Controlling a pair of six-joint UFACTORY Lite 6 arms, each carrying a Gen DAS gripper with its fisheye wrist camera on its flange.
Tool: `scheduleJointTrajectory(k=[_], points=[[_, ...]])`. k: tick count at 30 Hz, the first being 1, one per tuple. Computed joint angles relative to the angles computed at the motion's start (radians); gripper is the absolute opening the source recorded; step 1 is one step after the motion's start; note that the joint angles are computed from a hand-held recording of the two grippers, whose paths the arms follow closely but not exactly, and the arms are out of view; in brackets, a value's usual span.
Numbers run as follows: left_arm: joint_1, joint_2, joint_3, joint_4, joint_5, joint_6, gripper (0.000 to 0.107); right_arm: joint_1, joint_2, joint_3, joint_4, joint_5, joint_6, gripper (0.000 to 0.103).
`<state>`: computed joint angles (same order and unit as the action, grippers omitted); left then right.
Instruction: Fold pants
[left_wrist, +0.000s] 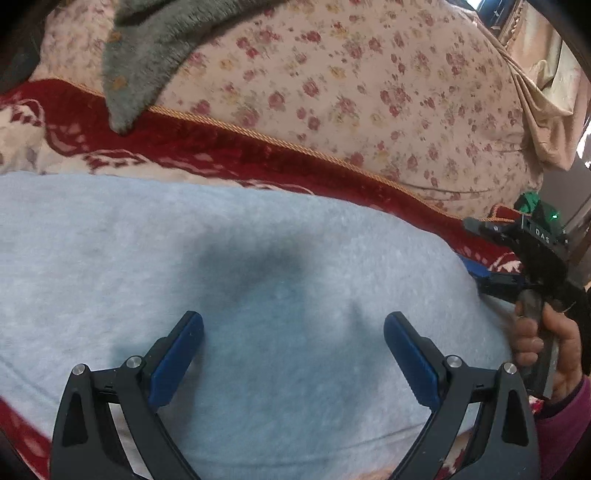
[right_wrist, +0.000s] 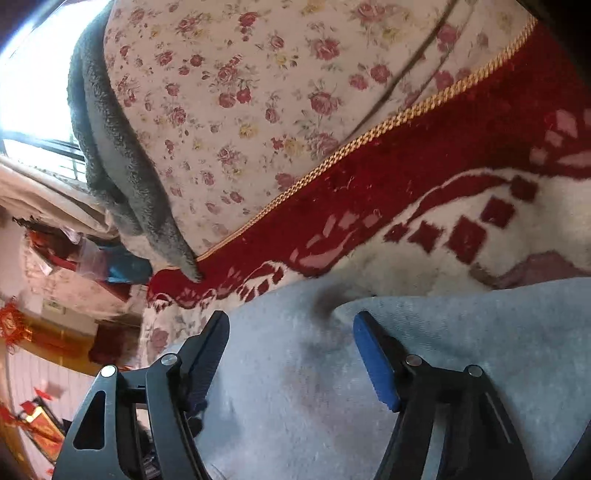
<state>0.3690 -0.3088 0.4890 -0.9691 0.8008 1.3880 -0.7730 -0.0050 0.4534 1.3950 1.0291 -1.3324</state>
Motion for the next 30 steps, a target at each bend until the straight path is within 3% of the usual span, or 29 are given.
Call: scheduleJointTrajectory(k=[8,11,14,17,19,23,30], points=[[0.373,0.151,0.207,0.064,0.173,0.060,0.098,0.105,-0.287,-0.050,-0.140,-0.068,0.179,0.083],[0.521,0.273,0.327,0.083,0.205,0.065,0.098,0.282,-0.366,-0.042,-0.125,-0.117,0.241,0.091],[0.651,0.433,0.481,0.100,0.274,0.046,0.098,0.481,-0.323,0.016,-0.065,-0.160,0.271,0.092],[0.722,0.504,0.565,0.094,0.249,0.017,0.098,0.781,-0.222,0.169,-0.040,-0.306,0.318,0.092],[0.762,0.575,0.642,0.084,0.281,0.011,0.098,0.917,-0.139,0.275,-0.035,-0.358,0.341,0.092],[0.787,0.692,0.762,0.081,0.297,-0.038,0.098,1.172,0.134,0.634,-0.124,-0.454,0.497,0.092],[0.749,0.838,0.883,0.084,0.296,-0.082,0.098,1.407,0.662,1.367,-0.463,-0.457,0.833,0.092]])
